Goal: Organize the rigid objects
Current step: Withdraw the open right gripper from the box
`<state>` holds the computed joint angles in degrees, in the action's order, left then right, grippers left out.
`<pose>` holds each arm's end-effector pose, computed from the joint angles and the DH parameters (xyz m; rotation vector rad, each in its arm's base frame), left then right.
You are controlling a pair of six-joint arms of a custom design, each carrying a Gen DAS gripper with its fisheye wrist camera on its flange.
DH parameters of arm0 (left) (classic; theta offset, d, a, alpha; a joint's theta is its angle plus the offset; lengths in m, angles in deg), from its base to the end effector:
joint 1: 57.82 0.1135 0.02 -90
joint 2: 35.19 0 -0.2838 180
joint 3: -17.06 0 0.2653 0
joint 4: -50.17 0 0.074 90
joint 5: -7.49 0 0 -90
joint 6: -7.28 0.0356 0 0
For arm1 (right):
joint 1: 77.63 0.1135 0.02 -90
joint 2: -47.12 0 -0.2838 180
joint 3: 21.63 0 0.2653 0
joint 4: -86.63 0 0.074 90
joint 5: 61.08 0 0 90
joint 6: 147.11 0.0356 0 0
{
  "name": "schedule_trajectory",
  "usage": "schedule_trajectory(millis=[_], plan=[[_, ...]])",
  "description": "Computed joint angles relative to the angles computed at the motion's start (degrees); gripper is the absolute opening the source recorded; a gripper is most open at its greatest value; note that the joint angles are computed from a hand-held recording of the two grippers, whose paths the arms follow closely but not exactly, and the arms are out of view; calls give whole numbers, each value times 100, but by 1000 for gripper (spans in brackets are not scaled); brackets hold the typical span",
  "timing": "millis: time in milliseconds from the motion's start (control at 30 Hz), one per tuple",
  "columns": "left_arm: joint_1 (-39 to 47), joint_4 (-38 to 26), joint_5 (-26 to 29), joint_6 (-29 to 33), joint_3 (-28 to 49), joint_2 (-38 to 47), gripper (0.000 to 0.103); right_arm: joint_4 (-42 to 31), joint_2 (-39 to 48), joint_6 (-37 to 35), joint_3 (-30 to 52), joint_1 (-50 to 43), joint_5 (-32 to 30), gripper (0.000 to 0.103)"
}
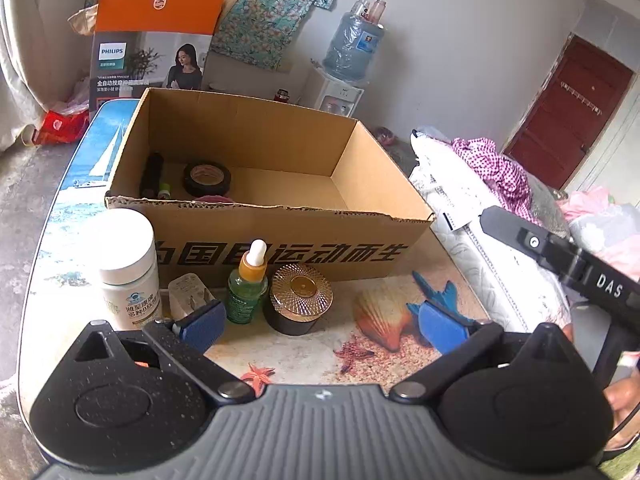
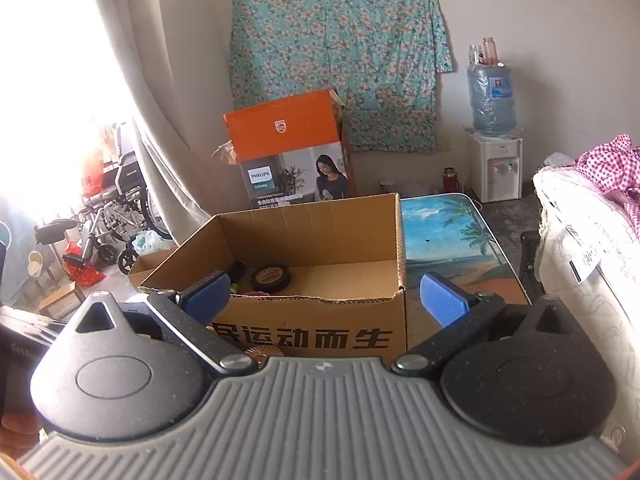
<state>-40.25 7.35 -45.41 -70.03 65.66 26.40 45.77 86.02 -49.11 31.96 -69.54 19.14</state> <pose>0.1981 0.0402 0.2188 0.1422 2.3572 -0.5724 0.1513 0.0276 0.3109 -0.1100 2.0351 0.3498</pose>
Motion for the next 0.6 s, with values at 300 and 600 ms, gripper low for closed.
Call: schedule_trajectory(millis=[300, 600], plan=[[111, 556, 43, -243, -298, -26, 103, 236, 2, 221, -204, -434, -816, 102], [-310, 847, -508, 122, -500, 14, 103, 224, 138, 235, -293, -50, -562, 102]])
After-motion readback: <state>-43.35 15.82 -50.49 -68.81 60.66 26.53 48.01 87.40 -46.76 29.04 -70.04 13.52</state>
